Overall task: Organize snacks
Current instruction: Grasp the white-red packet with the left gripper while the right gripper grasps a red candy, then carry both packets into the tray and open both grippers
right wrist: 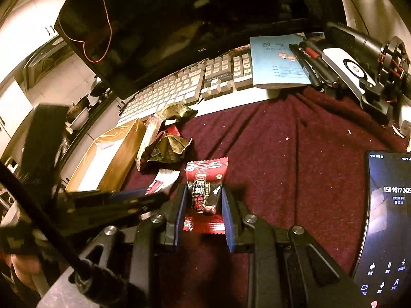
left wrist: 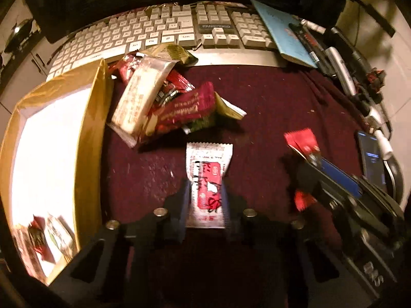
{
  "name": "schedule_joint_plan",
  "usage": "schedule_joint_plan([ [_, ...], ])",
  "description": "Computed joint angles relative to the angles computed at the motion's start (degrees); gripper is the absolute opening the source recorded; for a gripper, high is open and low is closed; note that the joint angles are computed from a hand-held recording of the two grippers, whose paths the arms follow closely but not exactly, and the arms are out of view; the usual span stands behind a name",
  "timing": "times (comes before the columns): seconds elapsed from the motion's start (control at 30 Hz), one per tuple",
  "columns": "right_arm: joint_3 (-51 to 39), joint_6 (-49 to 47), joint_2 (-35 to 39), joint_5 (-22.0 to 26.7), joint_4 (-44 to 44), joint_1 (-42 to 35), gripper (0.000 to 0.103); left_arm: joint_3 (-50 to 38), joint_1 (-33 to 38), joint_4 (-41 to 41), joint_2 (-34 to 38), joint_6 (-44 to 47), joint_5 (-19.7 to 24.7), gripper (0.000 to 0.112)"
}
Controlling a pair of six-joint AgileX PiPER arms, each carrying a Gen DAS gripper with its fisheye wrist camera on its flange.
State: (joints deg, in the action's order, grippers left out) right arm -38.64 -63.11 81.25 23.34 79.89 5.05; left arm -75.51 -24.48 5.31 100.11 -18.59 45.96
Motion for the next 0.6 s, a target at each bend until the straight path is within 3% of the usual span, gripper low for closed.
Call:
schedule_joint_plan([
  [0.17,0.9,-3.3,-0.9,0.0,2.4,0.2,0.025,10.7,4.6,-11.5,-11.9,6.7,-4.8,0.021],
  [0.27,1.3,-2.8,-1.8,-0.1,1.7,0.9,0.025,14.9,11.6,-25.0,-20.3,17.8,-2.8,0.021],
  [0.37,0.1,0.8,-1.2,4.2,-0.3,1.1,0.025,17.6,21.1,-34.0,-29.1,26.2,0.6,0.021],
  [0.5,-3.6,5.1,-1.2,8.1,-2.8,7.4,0.025,17.2,34.2,-35.4,-33.1,29.8,1.6,0.021],
  [0.6,-9.6,12.6,-0.1,4.7,-9.7,15.9,0.025,16.8,45.6,-39.9,-31.2,36.1,2.7,0.021],
])
